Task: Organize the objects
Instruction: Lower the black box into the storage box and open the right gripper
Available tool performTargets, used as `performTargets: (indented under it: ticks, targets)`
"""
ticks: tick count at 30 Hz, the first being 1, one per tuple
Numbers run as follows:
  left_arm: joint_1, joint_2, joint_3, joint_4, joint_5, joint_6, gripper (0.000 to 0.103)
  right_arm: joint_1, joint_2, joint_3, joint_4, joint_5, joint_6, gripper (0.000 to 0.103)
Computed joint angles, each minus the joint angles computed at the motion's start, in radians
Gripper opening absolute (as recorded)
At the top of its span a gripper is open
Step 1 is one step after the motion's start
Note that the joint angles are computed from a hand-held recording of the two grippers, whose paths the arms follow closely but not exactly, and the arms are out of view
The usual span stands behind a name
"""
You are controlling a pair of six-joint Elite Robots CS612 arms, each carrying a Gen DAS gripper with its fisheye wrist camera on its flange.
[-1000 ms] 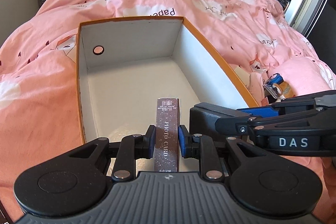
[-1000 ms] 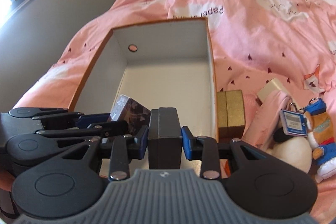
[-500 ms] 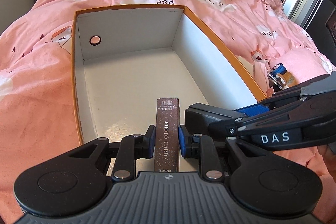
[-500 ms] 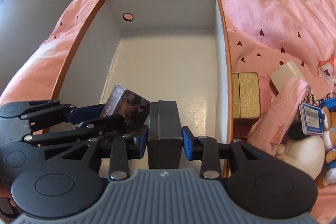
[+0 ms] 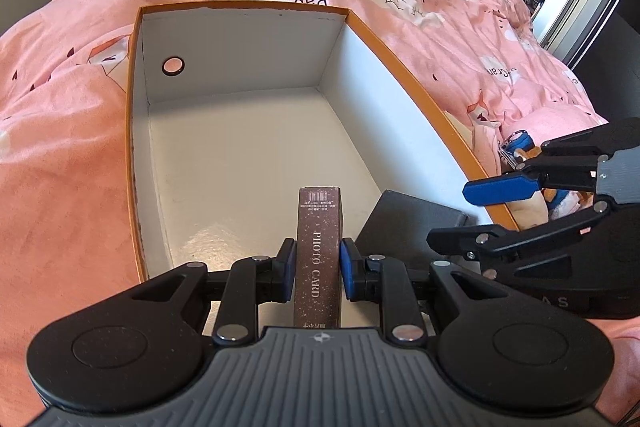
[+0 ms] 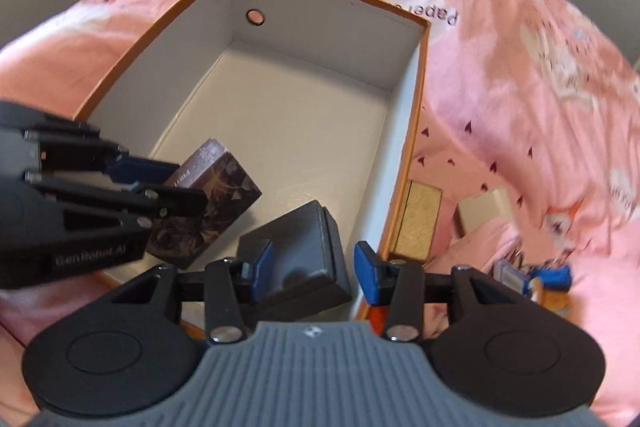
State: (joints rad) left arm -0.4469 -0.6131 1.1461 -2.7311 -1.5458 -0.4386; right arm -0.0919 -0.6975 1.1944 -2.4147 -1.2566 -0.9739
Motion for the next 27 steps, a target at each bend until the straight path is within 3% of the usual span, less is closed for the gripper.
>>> performTargets:
  ticks: [2, 9, 14, 20, 24, 27]
  targets:
    - [0.000, 0.001, -0.001, 0.002, -0.002, -0.006, 0.026, -0.002, 0.000, -0.014, 0.046, 0.002, -0.033, 0.035]
    - [-0.002, 0.003, -0.006, 0.009, 0.008, -0.018, 0.025, 0.001, 0.022, -0.102, 0.299, -0.029, -0.043, 0.026]
    - [0.000, 0.006, -0.006, -0.005, 0.005, -0.042, 0.025, -0.001, 0.018, -0.085, 0.193, 0.014, -0.026, 0.027]
    - [0.002, 0.018, -0.025, -0.012, 0.028, -0.044, 0.025, 0.013, 0.061, -0.116, 0.049, 0.038, -0.055, 0.027]
    - [0.008, 0.031, -0.048, -0.013, 0.034, -0.066, 0.025, 0.025, 0.107, -0.179, 0.034, 0.052, -0.082, 0.028]
    - [0.011, 0.042, -0.069, -0.002, 0.040, -0.072, 0.025, 0.042, 0.155, -0.259, 0.104, 0.027, -0.111, 0.033]
